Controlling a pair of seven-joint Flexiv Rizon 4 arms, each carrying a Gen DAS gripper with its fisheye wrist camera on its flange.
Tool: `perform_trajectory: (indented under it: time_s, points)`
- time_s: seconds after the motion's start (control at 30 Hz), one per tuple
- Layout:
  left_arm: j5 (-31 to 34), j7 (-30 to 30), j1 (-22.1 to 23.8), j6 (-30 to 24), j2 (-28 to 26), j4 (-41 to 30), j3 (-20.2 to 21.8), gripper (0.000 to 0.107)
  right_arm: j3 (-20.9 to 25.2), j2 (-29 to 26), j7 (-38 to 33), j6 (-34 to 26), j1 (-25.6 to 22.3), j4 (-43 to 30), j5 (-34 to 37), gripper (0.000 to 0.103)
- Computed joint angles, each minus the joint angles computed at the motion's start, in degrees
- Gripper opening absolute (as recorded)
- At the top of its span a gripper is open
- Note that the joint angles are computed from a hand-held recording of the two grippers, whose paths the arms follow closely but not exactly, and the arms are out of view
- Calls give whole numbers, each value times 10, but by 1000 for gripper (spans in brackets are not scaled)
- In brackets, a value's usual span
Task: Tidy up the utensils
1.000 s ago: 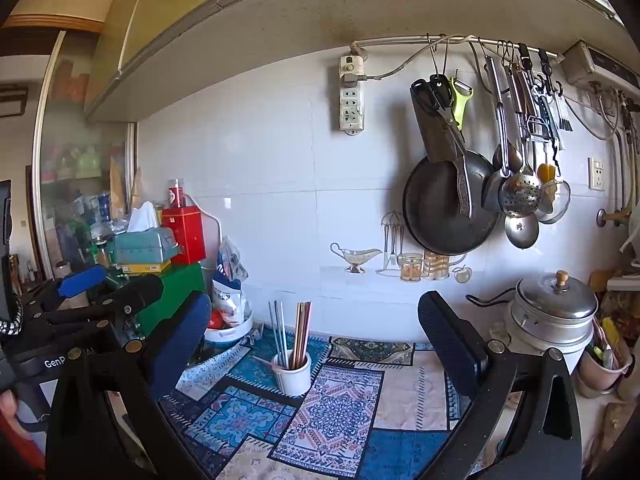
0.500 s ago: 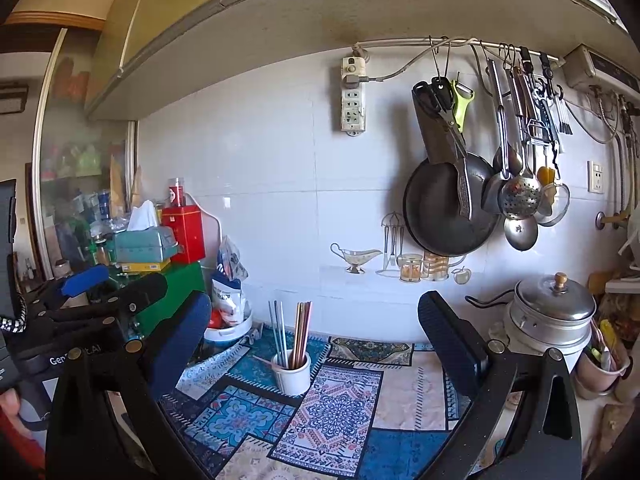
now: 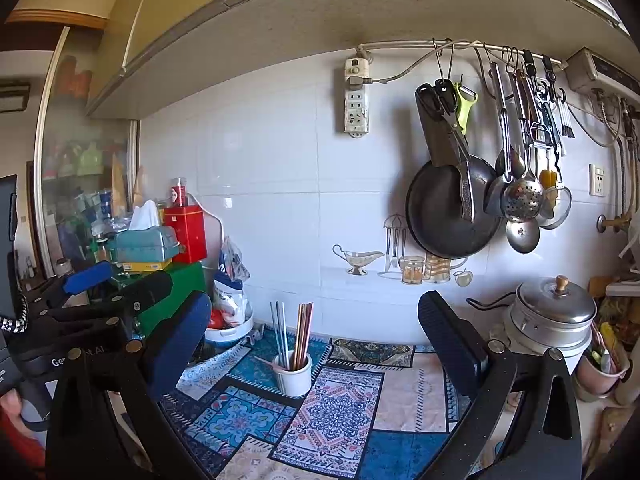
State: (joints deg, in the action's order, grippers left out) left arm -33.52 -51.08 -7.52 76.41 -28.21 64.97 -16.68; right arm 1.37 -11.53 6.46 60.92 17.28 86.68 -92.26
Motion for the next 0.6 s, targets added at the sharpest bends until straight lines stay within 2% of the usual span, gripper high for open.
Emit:
perform_trajectory:
  time_s: [0.6]
  points:
    - [-27,31,10,-28,-11,-14,-14,101,-3,-13,-15,-27,14,-14,19,103]
